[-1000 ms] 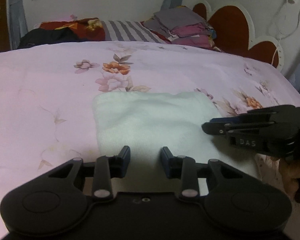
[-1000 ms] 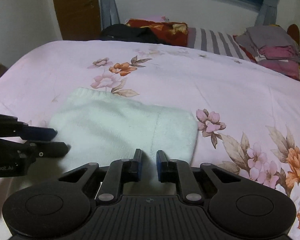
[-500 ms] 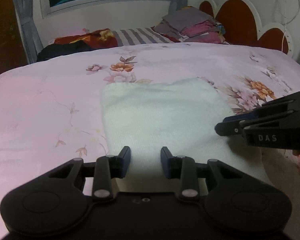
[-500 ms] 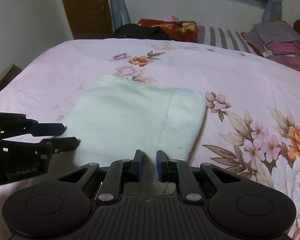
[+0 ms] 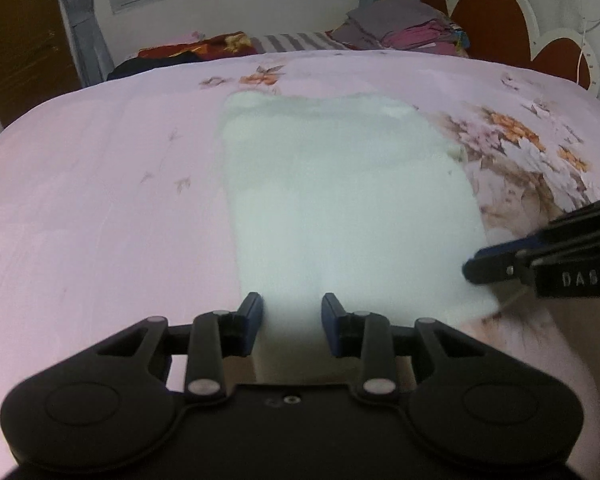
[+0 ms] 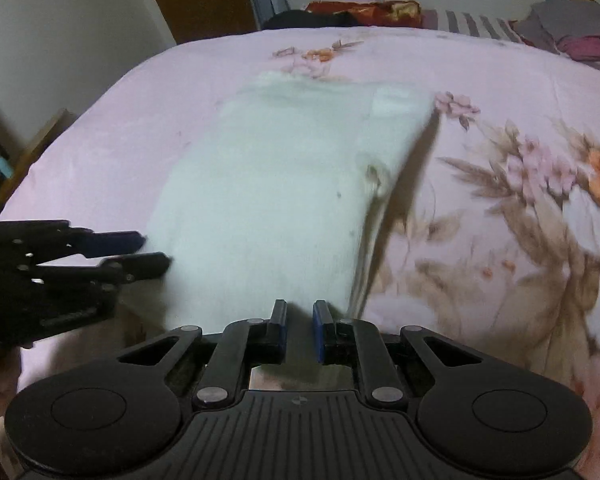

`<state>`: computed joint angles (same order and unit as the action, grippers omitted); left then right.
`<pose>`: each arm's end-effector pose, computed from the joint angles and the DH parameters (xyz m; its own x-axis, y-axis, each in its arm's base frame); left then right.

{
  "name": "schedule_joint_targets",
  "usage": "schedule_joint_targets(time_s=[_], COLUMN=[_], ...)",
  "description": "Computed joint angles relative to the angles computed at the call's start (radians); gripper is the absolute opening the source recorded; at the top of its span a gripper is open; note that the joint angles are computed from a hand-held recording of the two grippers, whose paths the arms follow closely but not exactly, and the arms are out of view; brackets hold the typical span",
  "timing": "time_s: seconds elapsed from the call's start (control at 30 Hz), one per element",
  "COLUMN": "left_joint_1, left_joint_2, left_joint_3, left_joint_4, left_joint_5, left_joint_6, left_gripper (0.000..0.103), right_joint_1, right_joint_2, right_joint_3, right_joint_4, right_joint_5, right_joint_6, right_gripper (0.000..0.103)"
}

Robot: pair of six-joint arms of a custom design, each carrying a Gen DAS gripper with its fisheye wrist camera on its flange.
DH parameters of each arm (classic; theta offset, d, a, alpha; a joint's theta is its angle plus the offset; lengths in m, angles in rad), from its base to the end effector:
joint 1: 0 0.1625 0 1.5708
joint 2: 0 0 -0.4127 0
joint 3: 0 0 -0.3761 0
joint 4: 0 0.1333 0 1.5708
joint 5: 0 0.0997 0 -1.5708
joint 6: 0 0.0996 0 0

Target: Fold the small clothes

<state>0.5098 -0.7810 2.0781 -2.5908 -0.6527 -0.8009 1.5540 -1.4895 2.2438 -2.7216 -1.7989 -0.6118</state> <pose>-0.3102 -0.4168 0.0055 -0.6770 0.1058 -0.7283 0.5078 0.7835 -0.3582 0.1034 -0.4388 0.2653 -0.8050 -0.4448 0.3926 -0.5459 0.8145 -0.1963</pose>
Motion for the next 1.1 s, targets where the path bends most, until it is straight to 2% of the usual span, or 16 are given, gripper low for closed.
schedule_joint_targets(time_s=[0.2,0.33,0.37,0.47,0.57,0.63,0.67,0.73,0.8,0.83,0.87,0.9,0.93,0.97,1.1], left_joint_1=[-0.021,-0.070,-0.083,-0.117,-0.154,-0.190,-0.211,-0.255,-0.278,-0.287,-0.300,-0.314,-0.331,-0.345,-0.399], left_joint_2=[-0.025,-0.046,-0.049,-0.056,-0.055,-0.053,-0.050,-0.047,-0.050,-0.054,-0.055,-0.056,-0.056,-0.057,-0.056], left_joint_3=[0.003,0.026,0.030,0.031,0.023,0.019,0.023,0.020,0.013,0.012,0.007,0.002,-0.008,-0.019,-0.048], left_joint_4=[0.085,0.071,0.072,0.112,0.161,0.217,0.242,0.332,0.371,0.387,0.410,0.436,0.478,0.523,0.593], left_joint_5=[-0.001,0.006,0.007,0.008,0.003,0.014,0.043,0.096,0.082,0.078,0.073,0.066,0.059,0.053,0.017], left_joint_6=[-0.142,-0.218,-0.240,-0.286,-0.328,-0.396,-0.444,-0.543,-0.578,-0.598,-0.623,-0.643,-0.675,-0.707,-0.754], left_gripper=[0.032,0.032,0.035,0.036,0.041,0.067,0.098,0.103,0.103,0.103,0.103,0.103,0.103,0.103,0.103], right_joint_1=[-0.004,-0.004,-0.004,-0.011,-0.017,-0.016,-0.016,-0.021,-0.029,-0.032,-0.035,-0.041,-0.062,-0.065,-0.086], right_joint_2=[-0.020,-0.106,-0.127,-0.197,-0.267,-0.312,-0.332,-0.386,-0.434,-0.459,-0.483,-0.514,-0.554,-0.577,-0.701], right_joint_3=[0.011,0.040,0.047,0.067,0.087,0.104,0.112,0.135,0.154,0.168,0.183,0.213,0.240,0.247,0.254], right_joint_4=[-0.003,-0.004,0.000,0.017,0.032,0.037,0.043,0.050,0.065,0.065,0.048,-0.003,-0.036,-0.026,0.081], right_joint_5=[0.016,0.050,0.052,0.053,0.045,0.025,0.019,0.010,0.003,-0.004,-0.013,-0.008,0.024,0.025,0.044], right_joint_6=[0.003,-0.006,-0.007,-0.008,-0.011,-0.012,-0.015,-0.024,-0.029,-0.030,-0.030,-0.039,-0.068,-0.080,-0.076], right_gripper=[0.013,0.013,0.013,0.013,0.013,0.014,0.014,0.014,0.016,0.052,0.083,0.102,0.103,0.103,0.103])
